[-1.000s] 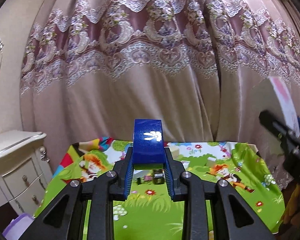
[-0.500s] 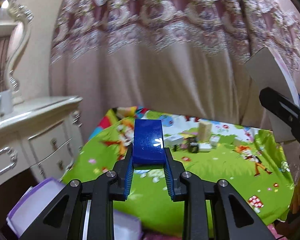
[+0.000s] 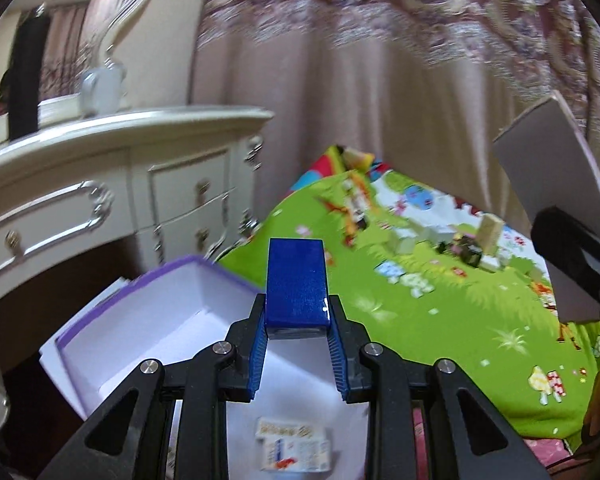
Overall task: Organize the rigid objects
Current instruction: 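Lower both boxes into the purple-rimmed box and open both tools, then grasp a small white box with the left tool while the right grasps another white box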
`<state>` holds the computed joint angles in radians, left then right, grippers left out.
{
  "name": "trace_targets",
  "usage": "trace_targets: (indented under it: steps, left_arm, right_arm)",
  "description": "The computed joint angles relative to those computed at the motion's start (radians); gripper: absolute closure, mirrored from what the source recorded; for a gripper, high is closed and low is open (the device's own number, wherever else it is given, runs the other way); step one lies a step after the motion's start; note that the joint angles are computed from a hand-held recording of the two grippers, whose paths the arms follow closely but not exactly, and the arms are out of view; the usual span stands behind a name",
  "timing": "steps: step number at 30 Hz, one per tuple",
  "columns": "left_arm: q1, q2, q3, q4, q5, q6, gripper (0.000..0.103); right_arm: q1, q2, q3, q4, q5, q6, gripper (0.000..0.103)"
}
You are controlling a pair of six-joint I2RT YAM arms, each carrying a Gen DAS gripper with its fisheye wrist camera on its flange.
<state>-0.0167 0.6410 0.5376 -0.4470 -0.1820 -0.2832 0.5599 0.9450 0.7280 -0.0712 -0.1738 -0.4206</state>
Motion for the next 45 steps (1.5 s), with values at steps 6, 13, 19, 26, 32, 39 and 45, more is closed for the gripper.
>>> trace_targets:
  steps: [6, 13, 19, 26, 32, 39, 45]
  left_arm:
    - [0.188, 0.04, -0.038, 0.006, 0.111, 0.024, 0.074]
    - [0.384, 0.159, -0.052, 0.013, 0.195, 0.045, 0.074]
    - [0.431, 0.281, -0.026, -0.025, 0.115, 0.014, 0.033]
    - [0.388, 0.309, 0.014, -0.064, 0.128, -0.072, 0.013]
    - [0.014, 0.425, 0.114, -0.028, 0.013, -0.115, 0.013]
    - [-0.193, 0.924, 0.456, 0.129, 0.01, 0.109, 0.013]
    - [-0.194, 1.449, 1.071, 0.04, -0.008, 0.516, 0.013]
  right_arm:
    - [0.125, 0.136, 0.023, -0.015, 0.04, -0.054, 0.034]
    - [0.201, 0.286, 0.056, -0.046, 0.038, -0.077, 0.034]
    - [0.166, 0.431, 0.143, -0.149, -0.115, -0.06, 0.031]
    - [0.0, 0.411, 0.111, -0.12, -0.184, -0.001, 0.021]
    - [-0.346, 0.435, 0.125, -0.102, -0.275, 0.079, 0.021]
    - [-0.682, 0.581, 0.189, -0.111, -0.318, 0.118, 0.021]
    - [-0.842, 0.695, 0.284, -0.135, -0.357, 0.068, 0.021]
